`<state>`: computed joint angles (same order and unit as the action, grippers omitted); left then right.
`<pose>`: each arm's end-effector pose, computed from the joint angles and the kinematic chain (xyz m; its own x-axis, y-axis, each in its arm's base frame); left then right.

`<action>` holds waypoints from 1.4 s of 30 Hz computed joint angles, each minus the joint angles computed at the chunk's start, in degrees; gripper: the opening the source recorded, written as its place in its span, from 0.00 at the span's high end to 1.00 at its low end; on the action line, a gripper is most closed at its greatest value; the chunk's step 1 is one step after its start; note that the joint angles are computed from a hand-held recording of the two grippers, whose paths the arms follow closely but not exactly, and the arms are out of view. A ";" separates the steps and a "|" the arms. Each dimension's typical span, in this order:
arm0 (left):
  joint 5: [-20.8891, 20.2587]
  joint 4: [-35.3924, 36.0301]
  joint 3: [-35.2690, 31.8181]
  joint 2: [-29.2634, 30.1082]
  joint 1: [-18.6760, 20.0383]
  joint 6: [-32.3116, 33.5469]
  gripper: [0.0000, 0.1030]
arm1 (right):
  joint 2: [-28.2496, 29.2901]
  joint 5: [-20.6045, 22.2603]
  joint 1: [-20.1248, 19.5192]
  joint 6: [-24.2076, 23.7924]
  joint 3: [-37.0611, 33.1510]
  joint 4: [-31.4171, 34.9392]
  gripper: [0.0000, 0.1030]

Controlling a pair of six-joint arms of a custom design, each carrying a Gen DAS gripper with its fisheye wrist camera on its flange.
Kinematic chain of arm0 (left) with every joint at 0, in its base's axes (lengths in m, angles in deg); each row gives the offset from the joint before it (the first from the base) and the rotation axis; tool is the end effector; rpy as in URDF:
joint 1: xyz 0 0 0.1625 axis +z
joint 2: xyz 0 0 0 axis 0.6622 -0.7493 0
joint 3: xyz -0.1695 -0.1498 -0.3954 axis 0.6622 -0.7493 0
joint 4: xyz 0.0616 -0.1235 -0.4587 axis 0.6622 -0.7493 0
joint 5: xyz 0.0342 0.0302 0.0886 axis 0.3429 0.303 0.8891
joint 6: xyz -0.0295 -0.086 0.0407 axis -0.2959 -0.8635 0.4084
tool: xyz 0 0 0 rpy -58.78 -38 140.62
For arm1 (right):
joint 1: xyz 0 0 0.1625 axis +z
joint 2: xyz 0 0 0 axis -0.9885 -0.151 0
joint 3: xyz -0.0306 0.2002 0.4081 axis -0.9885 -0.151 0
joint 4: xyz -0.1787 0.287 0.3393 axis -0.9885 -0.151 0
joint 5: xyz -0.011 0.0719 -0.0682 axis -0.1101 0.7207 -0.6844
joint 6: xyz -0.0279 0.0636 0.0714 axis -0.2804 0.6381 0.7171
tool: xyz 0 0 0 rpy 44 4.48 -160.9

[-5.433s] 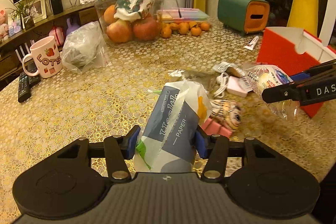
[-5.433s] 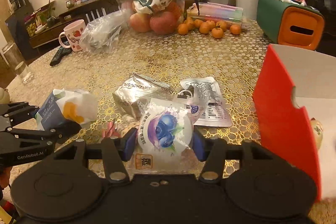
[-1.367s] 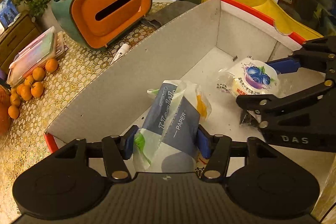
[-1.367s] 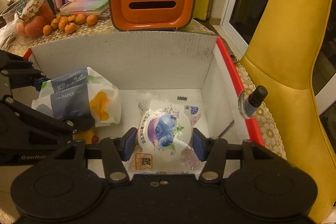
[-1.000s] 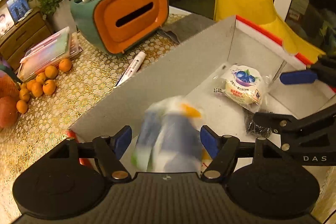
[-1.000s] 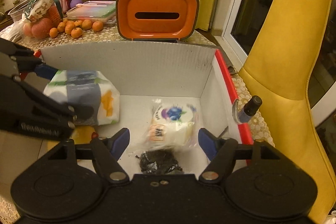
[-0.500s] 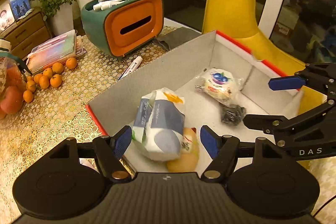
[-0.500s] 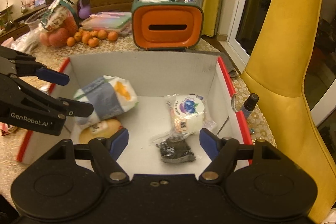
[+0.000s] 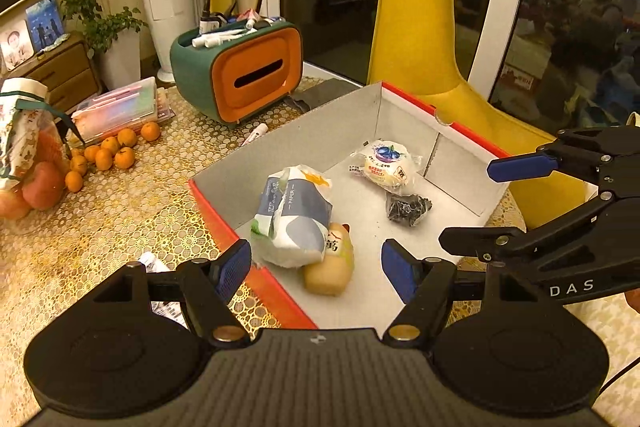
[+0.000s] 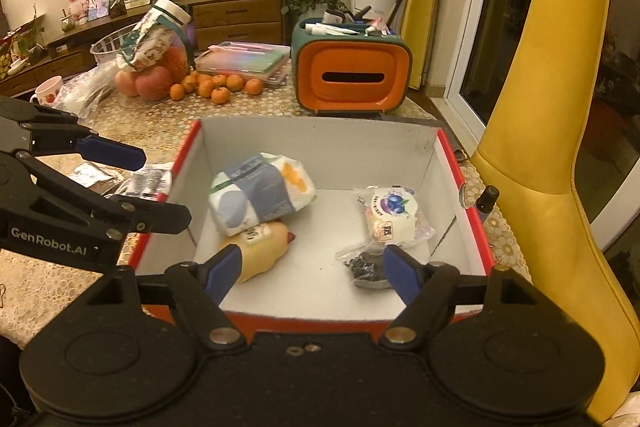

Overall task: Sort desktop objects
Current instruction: 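Withdraw both tools from the box back toward the remaining items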

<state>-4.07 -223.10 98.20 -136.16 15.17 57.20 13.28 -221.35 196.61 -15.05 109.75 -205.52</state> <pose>-0.1559 -0.5492 0.2087 -0.4961 0.7293 -0.4711 0.8527 0.5115 -0.1060 0.2730 -0.4486 0.0832 -0.6982 0.0538 0.7138 -0.4667 0.7219 -0.5109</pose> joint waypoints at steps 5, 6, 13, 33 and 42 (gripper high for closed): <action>-0.85 -1.53 2.16 -3.22 0.38 0.18 0.31 | 0.49 -0.20 1.71 1.69 0.25 -0.38 0.24; -1.08 -1.56 2.53 -3.89 0.50 0.07 0.31 | 0.68 -0.19 1.98 1.77 0.27 -0.73 0.23; -1.84 -3.67 5.53 -8.18 1.07 0.87 0.31 | 3.18 0.35 4.10 0.76 -0.01 -3.80 0.19; -4.06 -6.38 10.41 -17.49 8.55 5.85 0.12 | 11.16 -1.59 8.29 4.05 -3.78 -8.94 0.10; -5.91 -7.55 9.76 -17.69 14.81 7.81 0.00 | 15.37 -1.79 9.50 2.31 -8.12 -8.44 0.09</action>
<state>-9.98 -230.65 107.96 -153.85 29.98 65.00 28.65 -223.14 206.11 -12.74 101.63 -213.96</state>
